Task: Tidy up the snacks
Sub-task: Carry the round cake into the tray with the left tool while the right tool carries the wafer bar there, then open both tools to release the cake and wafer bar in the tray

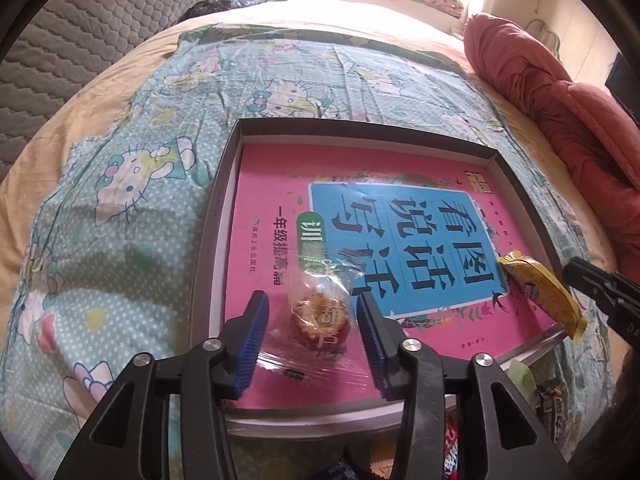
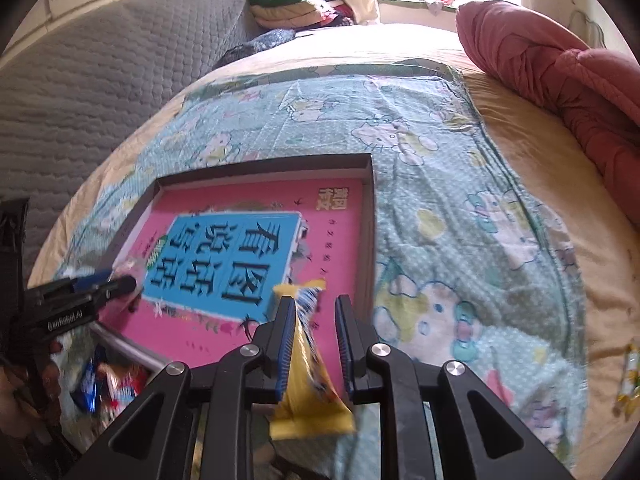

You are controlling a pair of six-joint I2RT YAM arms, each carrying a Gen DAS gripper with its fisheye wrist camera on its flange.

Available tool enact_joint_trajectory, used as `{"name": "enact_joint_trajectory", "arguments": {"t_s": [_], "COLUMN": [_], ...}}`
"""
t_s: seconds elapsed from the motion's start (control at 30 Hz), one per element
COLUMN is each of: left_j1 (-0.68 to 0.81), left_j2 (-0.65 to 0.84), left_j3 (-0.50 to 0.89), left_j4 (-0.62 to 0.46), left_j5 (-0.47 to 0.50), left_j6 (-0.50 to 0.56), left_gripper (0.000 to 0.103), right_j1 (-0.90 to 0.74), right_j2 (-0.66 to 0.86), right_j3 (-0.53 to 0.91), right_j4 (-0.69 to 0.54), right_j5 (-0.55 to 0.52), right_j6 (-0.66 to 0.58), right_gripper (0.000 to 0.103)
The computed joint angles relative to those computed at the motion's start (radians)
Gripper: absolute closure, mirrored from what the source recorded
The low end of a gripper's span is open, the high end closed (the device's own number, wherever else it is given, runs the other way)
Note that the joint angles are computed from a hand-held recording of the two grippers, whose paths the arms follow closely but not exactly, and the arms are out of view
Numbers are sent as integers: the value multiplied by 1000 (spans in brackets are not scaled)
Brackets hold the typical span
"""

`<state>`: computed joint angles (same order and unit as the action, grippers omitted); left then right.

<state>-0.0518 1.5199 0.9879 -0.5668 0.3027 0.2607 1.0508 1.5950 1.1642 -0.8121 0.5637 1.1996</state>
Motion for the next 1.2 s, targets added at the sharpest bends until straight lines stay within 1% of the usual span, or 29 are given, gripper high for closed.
{"name": "enact_joint_trajectory", "arguments": {"t_s": [0.07,0.17,0.27,0.33,0.5,0.57,0.83,1.07,1.1,1.13,1.2], "left_j1": [-1,-3,4,10,19,23,47,79,84,88,96], "left_j2": [-10,-24,-32,-43,-62,-68,-98,-113,-118,-121,-129], "left_j3": [-5,-12,-14,-18,-18,-15,-2,14,14,16,17], "left_j4": [-2,-1,-9,-16,-28,-36,-67,-102,-107,-114,-122], "left_j5": [1,-5,-4,-1,14,22,42,69,73,76,83], "left_j6": [5,9,11,14,20,22,24,26,28,30,36], "left_gripper": [54,53,50,49,47,44,43,43,43,43,43], "right_j1": [19,40,56,59,54,48,33,22,17,11,-10], "right_j2": [-14,-32,-34,-30,-15,-4,53,60,61,63,53], "right_j3": [-10,-32,-35,-35,-24,-14,37,33,32,28,-3], "right_j4": [-24,-28,-33,-35,-40,-45,-74,-54,-53,-49,-12], "right_j5": [-9,-31,-37,-41,-32,-27,-1,14,17,8,-25], "right_j6": [15,44,54,52,43,35,-7,-16,-13,-9,-9], "right_gripper": [83,83,78,75,73,71,64,58,55,53,53]}}
